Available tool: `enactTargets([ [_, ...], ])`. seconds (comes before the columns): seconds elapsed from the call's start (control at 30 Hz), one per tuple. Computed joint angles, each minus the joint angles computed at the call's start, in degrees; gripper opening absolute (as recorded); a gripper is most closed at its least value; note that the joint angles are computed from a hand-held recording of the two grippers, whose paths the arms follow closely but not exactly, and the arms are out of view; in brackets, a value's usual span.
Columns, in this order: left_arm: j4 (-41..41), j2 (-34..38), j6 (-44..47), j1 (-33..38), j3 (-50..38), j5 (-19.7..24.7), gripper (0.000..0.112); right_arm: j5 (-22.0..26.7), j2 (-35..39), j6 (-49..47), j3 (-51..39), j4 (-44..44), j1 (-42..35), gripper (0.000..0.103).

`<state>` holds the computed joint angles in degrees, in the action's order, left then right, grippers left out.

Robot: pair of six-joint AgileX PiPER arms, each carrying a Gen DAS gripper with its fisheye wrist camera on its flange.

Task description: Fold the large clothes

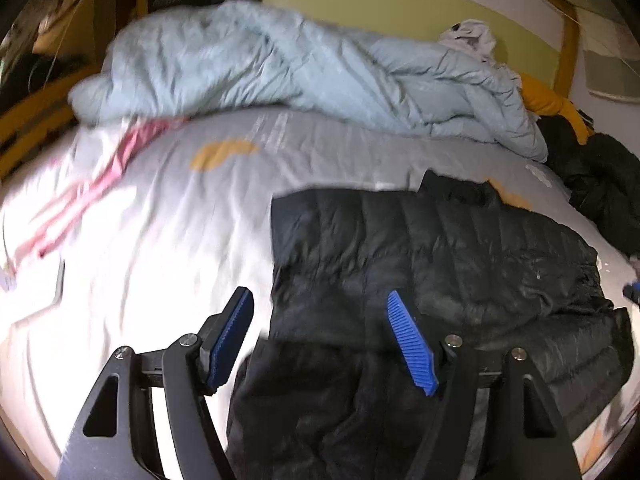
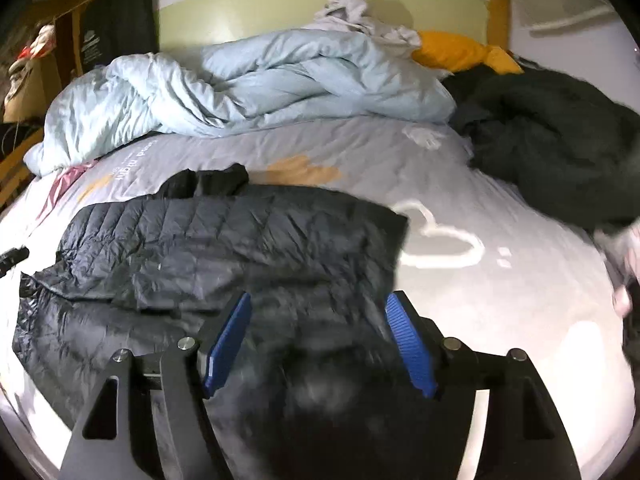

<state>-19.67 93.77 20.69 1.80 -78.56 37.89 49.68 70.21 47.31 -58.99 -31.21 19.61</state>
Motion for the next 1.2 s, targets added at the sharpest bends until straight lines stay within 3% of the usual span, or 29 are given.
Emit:
enactTargets([
  [0.1,-0.68,0.51,-0.22,2.46,0.94,3.34,0.069,2.32,-3.13,0.30,3.12,2.60,-1.10,0.072],
  [0.2,-1.88,1.35,-0.56,4.70,2.37,3.85,0.070,3.97,-5.21,0.74,6.49,3.82,-2.19,0.072],
  [0.33,-8.36,3.56,4.41,7.09,1.78,5.78,0.069,1.81,-5.88,-3.45,8.94,9.13,-6.27,0.072],
  [0.4,-12.62,4.26,9.11,7.62,1.57,7.50,0.050,-0.09,-5.50,-7.77,9.57,14.02,-9.06,0.069],
  [0.43,-13.01,4.87,9.34,7.58,0.85,9.11,0.031,-0.68,-5.50,-8.66,9.92,15.44,-9.87,0.058],
  [0.47,-12.40,5.10,8.55,7.38,0.24,9.82,0.019,-0.74,-5.50,-8.12,10.02,15.27,-9.72,0.051],
  [0.53,-12.53,3.77,9.53,7.18,1.39,8.88,0.013,-1.51,-6.34,-7.89,10.51,14.76,-9.30,0.011],
  [0.6,-13.91,1.57,11.05,7.68,2.96,8.29,0.010,-3.41,-8.76,-8.13,11.59,15.63,-9.62,0.008],
  [0.7,-19.98,-2.78,15.28,10.17,5.77,9.64,0.009,-3.50,-13.54,-2.93,12.54,10.34,-5.19,0.007],
  [0.83,-28.16,-8.69,22.71,12.68,8.08,8.77,0.008,-1.11,-19.43,7.05,12.84,0.01,3.99,0.007],
  [0.93,-35.93,-11.46,28.55,15.55,9.52,9.26,0.008,3.76,-20.11,15.28,11.47,-9.47,11.59,0.007],
  [1.03,-34.12,-10.07,27.14,15.52,7.90,8.95,0.008,8.81,-19.26,21.09,11.12,-16.80,17.20,0.007],
  [1.2,-19.73,-3.39,13.76,9.67,4.85,4.93,0.009,3.98,-14.76,13.05,10.22,-7.84,8.09,0.007],
])
